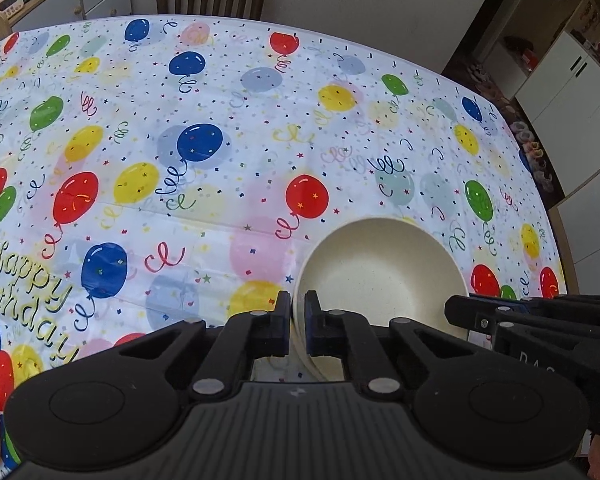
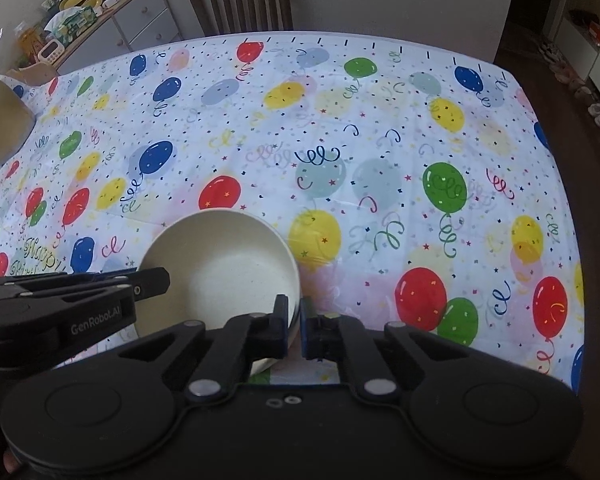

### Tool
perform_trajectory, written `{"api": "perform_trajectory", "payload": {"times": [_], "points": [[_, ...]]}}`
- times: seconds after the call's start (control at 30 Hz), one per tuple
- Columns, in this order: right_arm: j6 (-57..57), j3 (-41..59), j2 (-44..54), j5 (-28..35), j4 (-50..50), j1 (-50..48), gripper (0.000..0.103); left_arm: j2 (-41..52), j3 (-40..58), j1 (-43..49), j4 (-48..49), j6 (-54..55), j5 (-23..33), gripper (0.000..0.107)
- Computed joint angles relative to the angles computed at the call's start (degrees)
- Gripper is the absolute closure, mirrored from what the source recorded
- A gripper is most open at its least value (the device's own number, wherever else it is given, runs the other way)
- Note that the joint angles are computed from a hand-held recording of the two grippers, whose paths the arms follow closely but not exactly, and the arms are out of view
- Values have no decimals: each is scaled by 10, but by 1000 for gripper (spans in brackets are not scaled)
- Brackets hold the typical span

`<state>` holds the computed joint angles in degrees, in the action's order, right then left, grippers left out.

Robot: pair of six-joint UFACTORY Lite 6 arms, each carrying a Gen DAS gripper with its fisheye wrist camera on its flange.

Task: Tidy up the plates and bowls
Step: 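Carry the cream bowl with both grippers over the pink bowl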

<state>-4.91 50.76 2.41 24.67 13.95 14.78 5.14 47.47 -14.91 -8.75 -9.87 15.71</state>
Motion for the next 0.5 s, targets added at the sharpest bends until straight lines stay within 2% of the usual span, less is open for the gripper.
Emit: {"api": "perform_trajectory", "payload": {"times": [0.27, 0.5], "points": [[62, -16, -58, 25, -49, 31, 99, -102, -46, 10, 17, -8, 48, 100], [118, -19, -129, 65, -74, 81, 99, -238, -88, 60, 2, 37, 130, 100]]}}
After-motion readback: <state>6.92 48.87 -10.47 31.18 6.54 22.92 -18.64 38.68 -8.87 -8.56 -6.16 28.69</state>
